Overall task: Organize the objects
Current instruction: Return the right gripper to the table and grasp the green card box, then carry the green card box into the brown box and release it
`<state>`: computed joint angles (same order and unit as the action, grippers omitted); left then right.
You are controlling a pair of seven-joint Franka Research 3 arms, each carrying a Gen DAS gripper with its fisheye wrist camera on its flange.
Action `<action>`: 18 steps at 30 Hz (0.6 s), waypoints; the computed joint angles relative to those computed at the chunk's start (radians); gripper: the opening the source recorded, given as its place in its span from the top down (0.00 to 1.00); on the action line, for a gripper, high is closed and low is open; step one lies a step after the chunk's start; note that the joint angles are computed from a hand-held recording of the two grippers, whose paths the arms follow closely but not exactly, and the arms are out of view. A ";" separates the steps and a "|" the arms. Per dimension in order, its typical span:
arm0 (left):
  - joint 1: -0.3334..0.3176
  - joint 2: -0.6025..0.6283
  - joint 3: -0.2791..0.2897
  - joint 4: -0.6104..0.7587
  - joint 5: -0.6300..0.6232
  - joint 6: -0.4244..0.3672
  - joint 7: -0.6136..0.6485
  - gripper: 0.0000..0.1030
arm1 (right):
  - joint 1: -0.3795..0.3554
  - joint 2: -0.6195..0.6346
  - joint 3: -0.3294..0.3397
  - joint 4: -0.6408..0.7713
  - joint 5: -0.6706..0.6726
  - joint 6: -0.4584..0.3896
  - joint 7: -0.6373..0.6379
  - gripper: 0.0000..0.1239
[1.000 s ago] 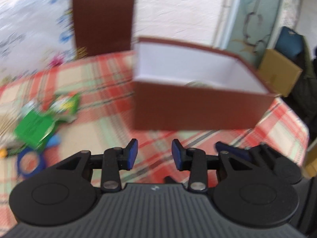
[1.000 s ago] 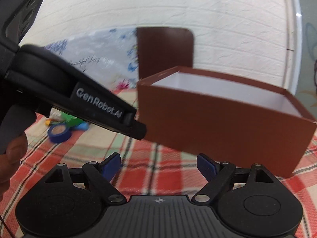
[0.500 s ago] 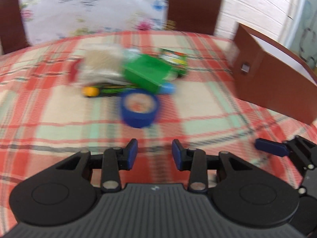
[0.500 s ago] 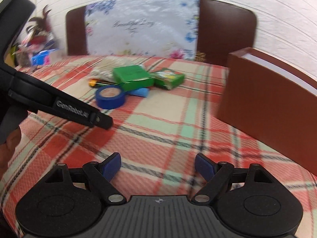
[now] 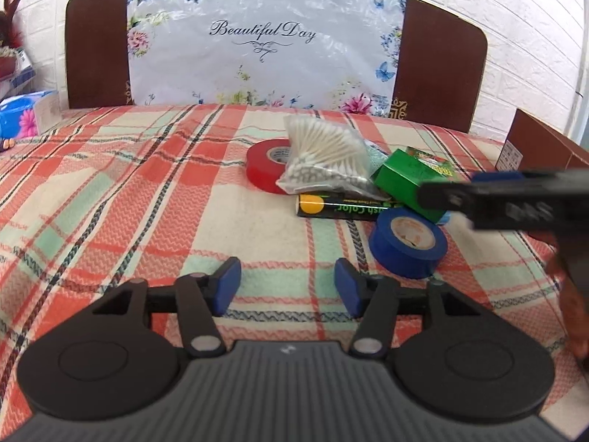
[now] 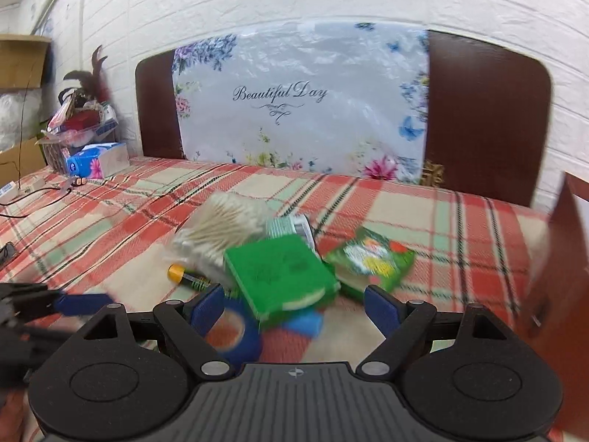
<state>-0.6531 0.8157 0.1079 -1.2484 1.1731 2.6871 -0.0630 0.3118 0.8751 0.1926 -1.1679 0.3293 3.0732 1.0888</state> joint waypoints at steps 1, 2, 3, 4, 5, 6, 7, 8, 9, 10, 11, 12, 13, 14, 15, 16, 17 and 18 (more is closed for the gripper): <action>0.002 0.002 0.001 0.002 0.001 0.006 -0.003 0.42 | 0.014 0.029 -0.021 0.051 -0.012 -0.025 0.010 0.34; 0.003 0.002 0.003 0.001 0.003 0.014 -0.011 0.42 | 0.027 0.055 -0.040 0.094 -0.023 -0.048 0.021 0.34; 0.002 -0.001 0.007 -0.006 0.008 0.022 -0.022 0.41 | 0.027 0.078 -0.042 0.135 -0.031 -0.077 0.021 0.35; 0.000 -0.005 0.011 -0.014 0.015 0.028 -0.033 0.41 | 0.029 0.096 -0.045 0.167 -0.036 -0.104 0.024 0.36; -0.001 -0.005 0.011 -0.015 0.018 0.028 -0.035 0.41 | 0.024 0.106 -0.037 0.184 -0.037 -0.127 0.018 0.42; -0.001 -0.005 0.010 -0.015 0.019 0.026 -0.034 0.41 | 0.013 0.110 -0.017 0.193 -0.029 -0.144 0.006 0.44; 0.000 -0.005 0.010 -0.016 0.021 0.028 -0.035 0.41 | -0.001 0.102 0.005 0.178 -0.013 -0.142 -0.007 0.46; 0.002 -0.005 0.009 -0.016 0.021 0.029 -0.034 0.40 | -0.008 0.091 0.016 0.162 0.000 -0.142 -0.015 0.47; 0.003 -0.003 0.007 -0.013 0.020 0.028 -0.030 0.40 | -0.013 0.076 0.021 0.139 0.010 -0.139 -0.022 0.49; 0.003 -0.003 0.006 -0.012 0.019 0.027 -0.028 0.40 | -0.015 0.053 0.020 0.102 0.018 -0.124 -0.028 0.49; 0.003 -0.004 0.006 -0.012 0.019 0.025 -0.026 0.40 | -0.017 0.033 0.018 0.067 0.023 -0.107 -0.036 0.50; 0.004 -0.002 0.004 -0.009 0.016 0.022 -0.021 0.40 | -0.019 0.002 0.014 0.012 0.030 -0.082 -0.037 0.51; 0.004 -0.002 0.003 -0.008 0.015 0.021 -0.018 0.40 | -0.032 -0.036 0.027 -0.055 0.043 -0.051 -0.047 0.51; 0.003 -0.001 0.003 -0.007 0.013 0.019 -0.014 0.40 | -0.050 -0.070 0.045 -0.116 0.058 -0.026 -0.059 0.51; 0.003 -0.001 0.001 -0.005 0.011 0.015 -0.007 0.40 | -0.069 -0.110 0.062 -0.190 0.073 0.008 -0.070 0.51; 0.003 0.000 0.000 -0.004 0.007 0.010 0.000 0.40 | -0.084 -0.154 0.073 -0.268 0.085 0.042 -0.079 0.51; 0.003 0.001 -0.003 -0.001 0.003 0.006 0.011 0.39 | -0.079 -0.194 0.058 -0.336 0.089 0.068 -0.071 0.51; 0.005 0.004 -0.008 0.004 -0.005 -0.001 0.029 0.39 | -0.076 -0.238 0.043 -0.408 0.090 0.089 -0.064 0.51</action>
